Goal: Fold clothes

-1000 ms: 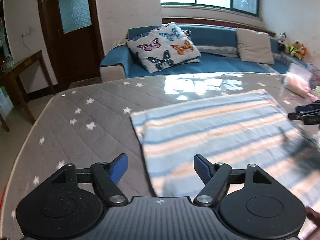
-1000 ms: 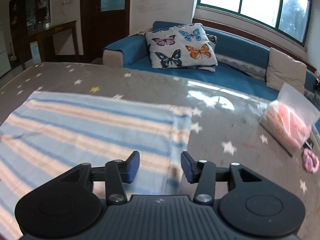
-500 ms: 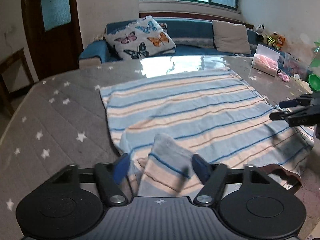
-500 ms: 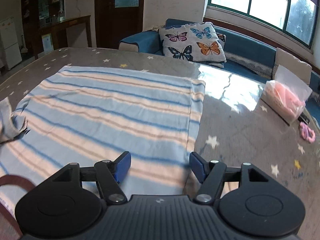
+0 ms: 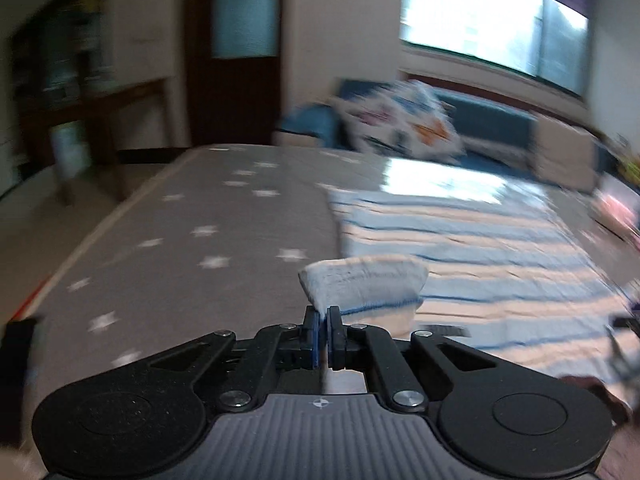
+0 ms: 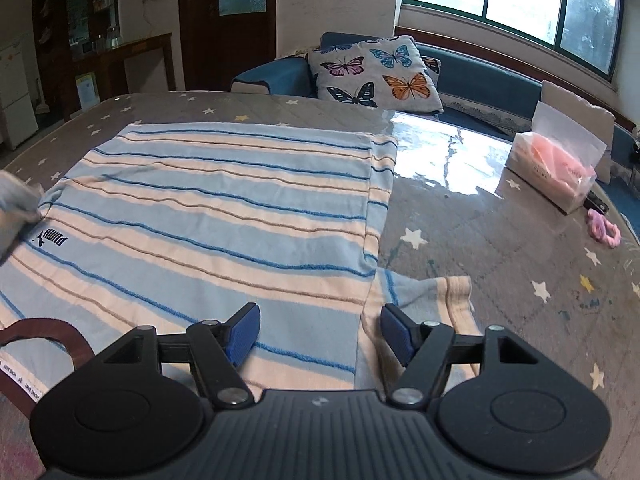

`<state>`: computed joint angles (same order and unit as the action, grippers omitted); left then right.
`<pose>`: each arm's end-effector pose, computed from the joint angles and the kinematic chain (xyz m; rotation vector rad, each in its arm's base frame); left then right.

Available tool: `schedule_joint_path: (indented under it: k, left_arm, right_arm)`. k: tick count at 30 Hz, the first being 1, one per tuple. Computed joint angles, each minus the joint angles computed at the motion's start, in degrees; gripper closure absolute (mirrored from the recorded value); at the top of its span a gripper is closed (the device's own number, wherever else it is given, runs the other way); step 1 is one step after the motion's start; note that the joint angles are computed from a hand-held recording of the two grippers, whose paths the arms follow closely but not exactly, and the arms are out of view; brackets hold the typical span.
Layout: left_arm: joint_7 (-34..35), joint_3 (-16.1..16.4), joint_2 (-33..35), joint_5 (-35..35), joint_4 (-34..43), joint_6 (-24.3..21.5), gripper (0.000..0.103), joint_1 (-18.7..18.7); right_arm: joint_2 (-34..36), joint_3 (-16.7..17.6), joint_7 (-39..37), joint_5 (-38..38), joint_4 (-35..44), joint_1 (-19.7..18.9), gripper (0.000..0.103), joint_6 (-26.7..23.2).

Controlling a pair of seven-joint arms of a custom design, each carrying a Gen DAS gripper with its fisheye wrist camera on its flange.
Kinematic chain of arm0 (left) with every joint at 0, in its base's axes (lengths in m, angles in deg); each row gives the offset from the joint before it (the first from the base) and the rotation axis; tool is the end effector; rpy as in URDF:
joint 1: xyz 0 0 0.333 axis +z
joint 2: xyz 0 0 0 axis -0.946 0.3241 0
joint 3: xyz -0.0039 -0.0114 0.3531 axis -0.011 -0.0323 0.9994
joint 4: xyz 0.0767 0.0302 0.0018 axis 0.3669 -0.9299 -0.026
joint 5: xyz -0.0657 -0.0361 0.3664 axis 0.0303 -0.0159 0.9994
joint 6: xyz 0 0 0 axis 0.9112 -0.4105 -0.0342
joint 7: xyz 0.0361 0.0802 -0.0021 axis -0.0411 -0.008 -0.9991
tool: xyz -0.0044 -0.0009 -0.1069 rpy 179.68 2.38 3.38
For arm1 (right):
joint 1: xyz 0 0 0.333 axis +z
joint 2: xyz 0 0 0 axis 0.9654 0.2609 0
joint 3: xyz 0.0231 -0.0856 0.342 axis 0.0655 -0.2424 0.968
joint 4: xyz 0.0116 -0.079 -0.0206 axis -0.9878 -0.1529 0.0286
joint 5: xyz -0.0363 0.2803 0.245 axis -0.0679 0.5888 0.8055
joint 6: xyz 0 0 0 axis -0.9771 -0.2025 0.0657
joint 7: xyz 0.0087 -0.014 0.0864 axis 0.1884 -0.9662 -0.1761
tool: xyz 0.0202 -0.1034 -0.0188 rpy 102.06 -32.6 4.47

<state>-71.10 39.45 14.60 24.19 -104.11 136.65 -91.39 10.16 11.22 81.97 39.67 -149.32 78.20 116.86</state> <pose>0.5568 -0.3030 0.4829 -1.9277 1.2466 -0.6649 0.6991 0.0564 0.4455 -2.1178 1.1883 -0.5295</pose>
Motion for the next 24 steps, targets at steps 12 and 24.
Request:
schedule_joint_path:
  k: [12, 24]
  left_arm:
    - [-3.2, -1.6, -3.9, -13.1, -7.7, -7.8, 0.098, 1.8]
    - [6.6, -0.6, 2.6, -6.6, 1.5, 3.3, 0.065, 1.8]
  right_arm:
    - [-1.4, -0.4, -0.2, -0.3, -2.6, 0.3, 0.033, 0.7]
    - [-5.3, -1.7, 0.5, 1.7, -8.2, -0.9, 0.029, 0.4]
